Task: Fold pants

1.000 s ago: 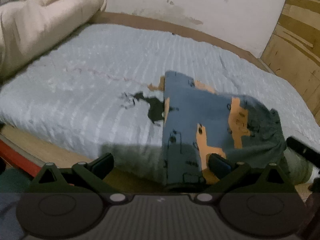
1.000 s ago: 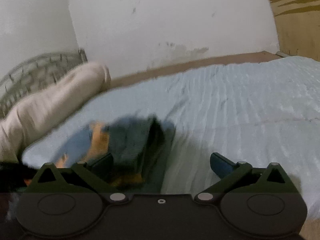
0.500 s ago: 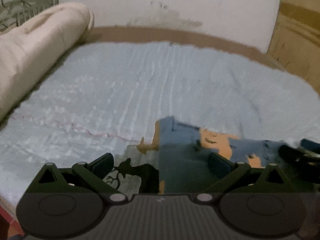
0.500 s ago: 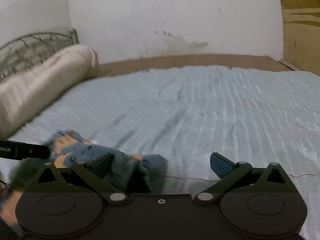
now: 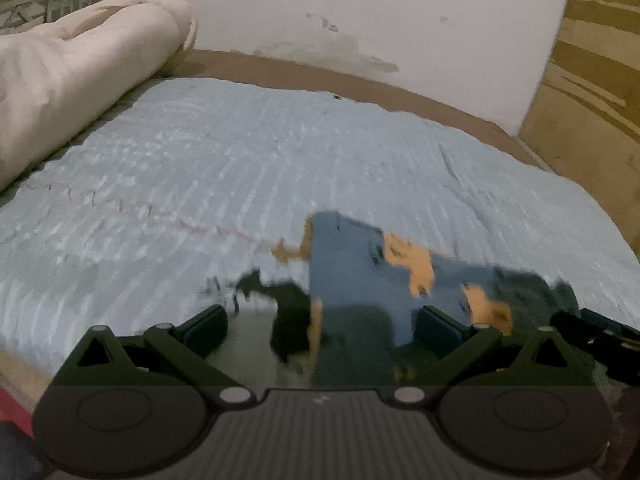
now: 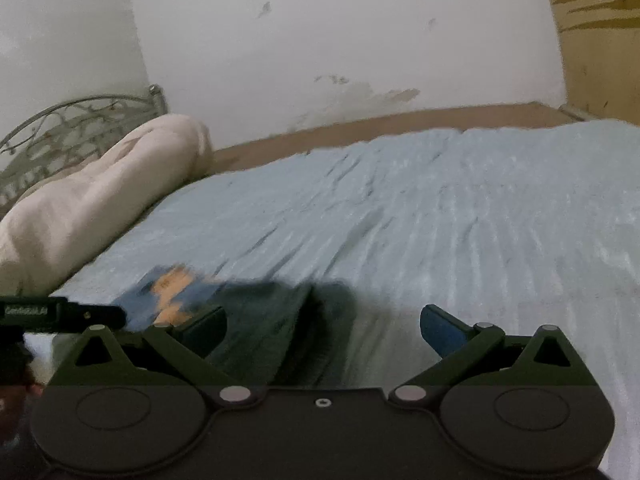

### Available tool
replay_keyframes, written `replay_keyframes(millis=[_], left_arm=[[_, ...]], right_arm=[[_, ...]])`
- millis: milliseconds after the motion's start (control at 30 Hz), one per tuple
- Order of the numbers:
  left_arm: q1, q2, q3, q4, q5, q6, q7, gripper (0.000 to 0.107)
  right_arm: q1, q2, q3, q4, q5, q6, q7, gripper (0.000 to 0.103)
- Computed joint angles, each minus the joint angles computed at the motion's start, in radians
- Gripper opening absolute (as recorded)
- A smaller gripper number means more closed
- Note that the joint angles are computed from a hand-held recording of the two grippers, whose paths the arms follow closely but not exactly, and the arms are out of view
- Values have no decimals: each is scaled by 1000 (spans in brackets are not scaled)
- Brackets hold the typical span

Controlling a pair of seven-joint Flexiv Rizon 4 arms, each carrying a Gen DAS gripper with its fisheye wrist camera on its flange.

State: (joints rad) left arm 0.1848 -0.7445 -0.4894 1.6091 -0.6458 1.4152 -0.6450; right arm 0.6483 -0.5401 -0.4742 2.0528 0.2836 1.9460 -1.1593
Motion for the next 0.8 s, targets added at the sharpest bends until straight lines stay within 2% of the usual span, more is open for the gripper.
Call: replay_keyframes(millis=[100, 167, 300, 500, 800], left_arm=[[49, 23, -61, 78, -1, 58, 58, 102], [87, 34, -112, 131, 13, 111, 79, 102], [128, 42, -149, 174, 59, 142, 54, 102], [163, 46, -163, 193, 128, 134, -2, 102], [201, 44, -189, 214, 194, 142, -72, 102]], right_arm=[[56, 23, -28, 56, 16, -19, 1, 102], [89, 23, -42, 96, 40, 34, -7, 102], [186, 27, -110, 131, 114, 55, -53, 102], [274, 23, -182, 151, 166, 45, -91, 102], [279, 33, -185, 166, 157, 50, -88, 102]])
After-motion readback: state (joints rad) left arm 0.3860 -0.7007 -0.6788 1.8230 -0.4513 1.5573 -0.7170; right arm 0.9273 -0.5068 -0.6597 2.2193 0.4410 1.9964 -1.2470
